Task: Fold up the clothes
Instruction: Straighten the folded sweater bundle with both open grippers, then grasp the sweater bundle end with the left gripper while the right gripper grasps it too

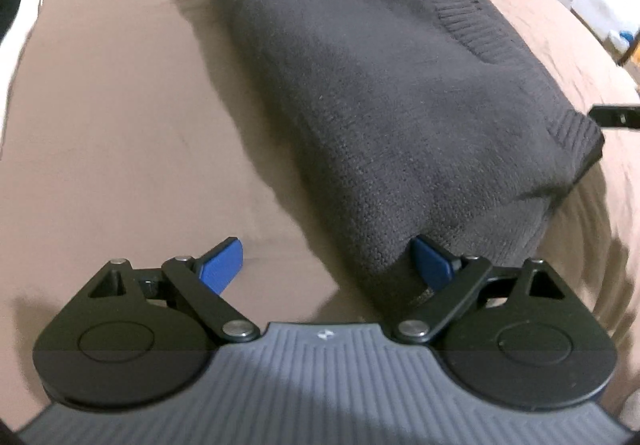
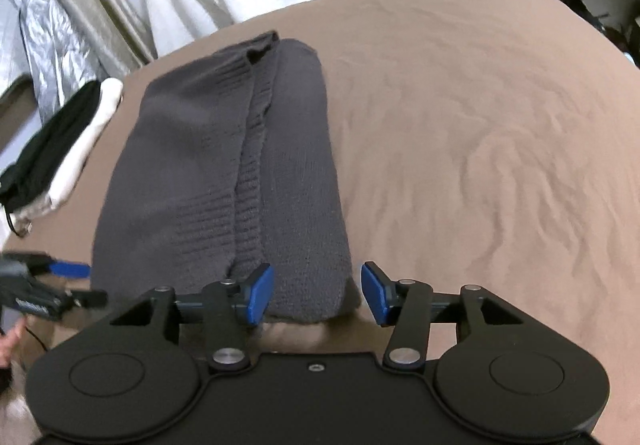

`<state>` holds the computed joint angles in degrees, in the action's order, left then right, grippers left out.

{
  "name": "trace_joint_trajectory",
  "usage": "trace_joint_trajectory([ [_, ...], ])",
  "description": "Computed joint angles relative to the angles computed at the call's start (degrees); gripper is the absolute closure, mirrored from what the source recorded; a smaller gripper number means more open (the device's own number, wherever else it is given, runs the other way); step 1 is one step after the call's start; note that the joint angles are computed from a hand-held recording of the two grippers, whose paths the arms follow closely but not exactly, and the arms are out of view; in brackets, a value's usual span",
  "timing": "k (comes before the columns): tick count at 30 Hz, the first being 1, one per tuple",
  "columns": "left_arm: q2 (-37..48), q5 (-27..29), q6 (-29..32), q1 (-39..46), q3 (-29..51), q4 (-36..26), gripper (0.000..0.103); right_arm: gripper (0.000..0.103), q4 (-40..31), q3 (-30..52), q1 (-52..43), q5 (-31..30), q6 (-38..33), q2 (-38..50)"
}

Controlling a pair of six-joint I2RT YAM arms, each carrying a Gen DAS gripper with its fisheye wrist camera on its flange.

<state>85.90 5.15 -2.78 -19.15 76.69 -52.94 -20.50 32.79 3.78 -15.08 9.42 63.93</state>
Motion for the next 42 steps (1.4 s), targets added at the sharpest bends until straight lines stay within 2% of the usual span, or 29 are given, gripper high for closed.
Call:
trace_joint_trajectory([
  [2,-1.4,1.9,2.9,0.8,-1.1,1.4,0.01,0.04,-0.2,0.2,-0.8,0.3,0.0,0.3],
  [4,-1.9,6.8,3.9,3.8,-1.2,1.6,0.01,0.04,-0.5,0.4,-1.6,1.2,-0.1,0.6],
  [6,-1.9,13.9,1.3,9.0,-1.0,2.3,0.01,0.04,-0.5,0.5,-2.6,1.7,-0.1,0.8],
  [9,-0.9,22.3,-7.2,15.4,-1.0,6.2,0.01,0.04,1.0,0.5,-5.9,-1.7,0.6,0.7],
  [11,-1.1,21.7,-13.2,16.6,-2.1,11.0,0.009,0.04,0.8,2.4,-5.8,-2.4,0.0,2.2],
  [13,-0.6,23.6,-16.9,17.3,-3.7,15.4,0.008,0.039,0.1,5.2,-4.7,-1.9,-1.2,4.3],
  [15,1.4,24.7,-19.7,16.9,-4.5,18.0,0.008,0.035,1.0,7.3,-3.6,-2.8,-1.6,6.6],
  [19,6.9,21.6,-20.2,14.1,-3.4,20.3,0.008,0.032,3.9,12.0,-2.7,-9.5,-2.5,15.8],
  [23,9.0,22.1,-24.7,12.7,-4.3,25.6,0.01,0.031,-0.6,22.6,-4.3,-14.5,-3.0,28.6],
  [26,8.9,23.5,-24.0,12.5,-4.8,27.7,0.01,0.031,-2.5,28.9,-7.7,-21.2,-2.3,34.6],
  [29,11.6,22.0,-23.0,11.2,-3.1,27.5,0.01,0.031,-4.5,33.1,-9.0,-23.0,-3.1,39.4],
  [31,12.9,23.8,-25.3,11.8,-3.4,28.9,0.009,0.031,-4.4,34.0,-10.0,-25.2,-2.8,41.9],
  [33,13.0,25.4,-30.4,12.6,-4.5,31.7,0.007,0.029,-4.1,34.0,-12.8,-34.4,-1.3,45.3],
  [34,13.2,26.6,-32.0,13.0,-5.1,33.1,0.006,0.029,-2.1,33.3,-13.9,-38.5,1.4,46.9],
  [36,15.1,30.4,-33.9,13.9,-5.3,36.6,0.005,0.028,3.4,30.9,-15.4,-42.2,6.2,48.1],
  [38,17.6,31.4,-35.8,13.9,-4.9,38.6,0.007,0.028,3.9,30.7,-16.1,-42.6,5.9,48.7],
  [42,18.9,36.4,-43.9,13.8,-7.6,47.5,0.006,0.029,-2.7,35.1,-15.6,-40.8,-0.2,50.6],
])
